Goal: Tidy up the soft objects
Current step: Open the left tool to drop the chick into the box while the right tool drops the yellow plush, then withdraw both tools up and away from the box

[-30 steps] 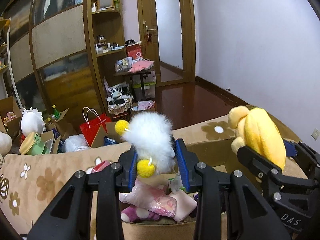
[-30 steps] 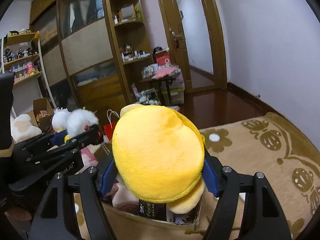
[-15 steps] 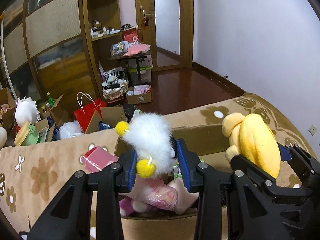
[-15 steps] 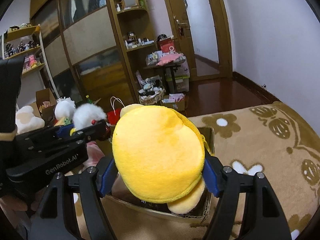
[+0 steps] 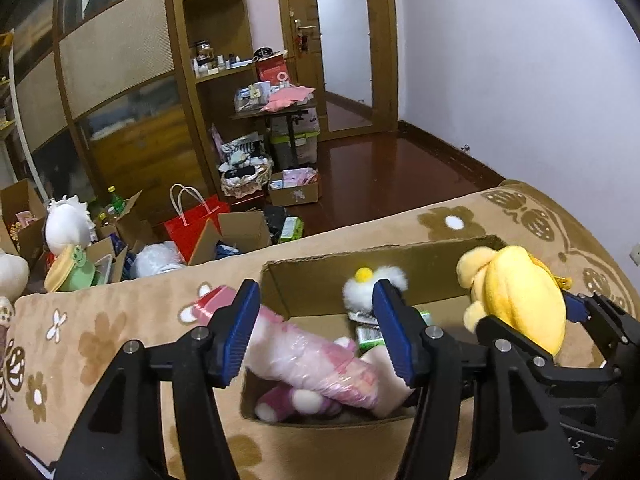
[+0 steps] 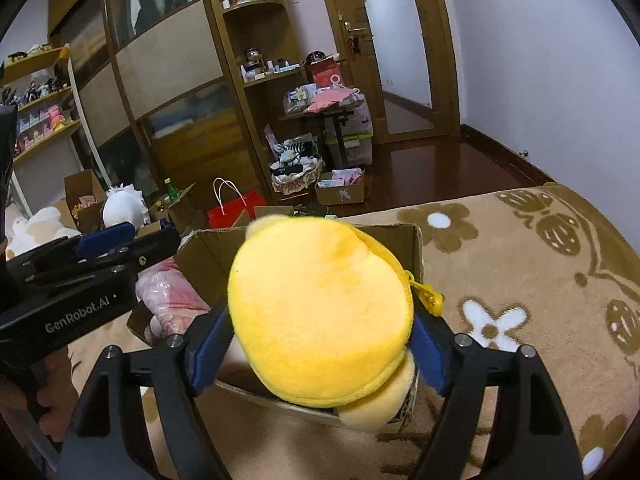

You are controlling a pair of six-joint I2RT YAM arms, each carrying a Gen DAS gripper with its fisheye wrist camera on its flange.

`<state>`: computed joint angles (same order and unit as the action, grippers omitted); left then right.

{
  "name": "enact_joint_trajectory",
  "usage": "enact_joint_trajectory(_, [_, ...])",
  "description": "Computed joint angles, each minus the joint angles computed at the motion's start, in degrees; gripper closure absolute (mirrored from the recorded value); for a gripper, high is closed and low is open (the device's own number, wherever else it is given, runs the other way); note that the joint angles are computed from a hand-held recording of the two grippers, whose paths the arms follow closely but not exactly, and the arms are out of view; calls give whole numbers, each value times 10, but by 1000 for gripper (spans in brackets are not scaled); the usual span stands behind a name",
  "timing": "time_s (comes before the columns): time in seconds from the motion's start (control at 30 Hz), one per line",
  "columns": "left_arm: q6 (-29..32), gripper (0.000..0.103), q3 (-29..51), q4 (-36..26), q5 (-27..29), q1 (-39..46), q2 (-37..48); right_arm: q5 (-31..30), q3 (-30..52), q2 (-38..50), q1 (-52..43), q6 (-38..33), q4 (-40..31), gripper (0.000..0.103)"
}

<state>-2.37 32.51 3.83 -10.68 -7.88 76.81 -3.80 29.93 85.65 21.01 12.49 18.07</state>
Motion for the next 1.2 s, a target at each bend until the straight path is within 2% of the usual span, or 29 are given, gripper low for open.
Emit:
enact_joint_trajectory(0.17, [-6,44,1,-38,21,26,-37,14,-9,-28,10,-2,-11,10])
enact_joint_trajectory(0.33, [-1,36,-12,-70,23,37,-92,35,-19,-83,15,5,-42,0])
enact_joint_trajectory(0.37, [1,35,-14,-80,25,39,-104,38,-20,-98,14,6,-52,0])
enact_joint_trajectory(0.5, [2,20,-25,-119,20,37,-167,60,-25,-164,20,9,-99,0])
enact_joint_trajectory(0.63, [5,12,-31,-166,13,33,-234,71,-28,-229,24,13,-149,0])
enact_joint_trajectory(0.83, [8,5,-39,-258,4,26,-359,103,-21,-342,44,16,-252,0])
enact_joint_trajectory(1.0, [13,3,-37,-338,-2,24,-453,122,-11,-420,57,16,-327,0])
enact_joint_trajectory(1.2, [7,2,-27,-428,-55,-34,-552,163,1,-485,92,26,-393,0])
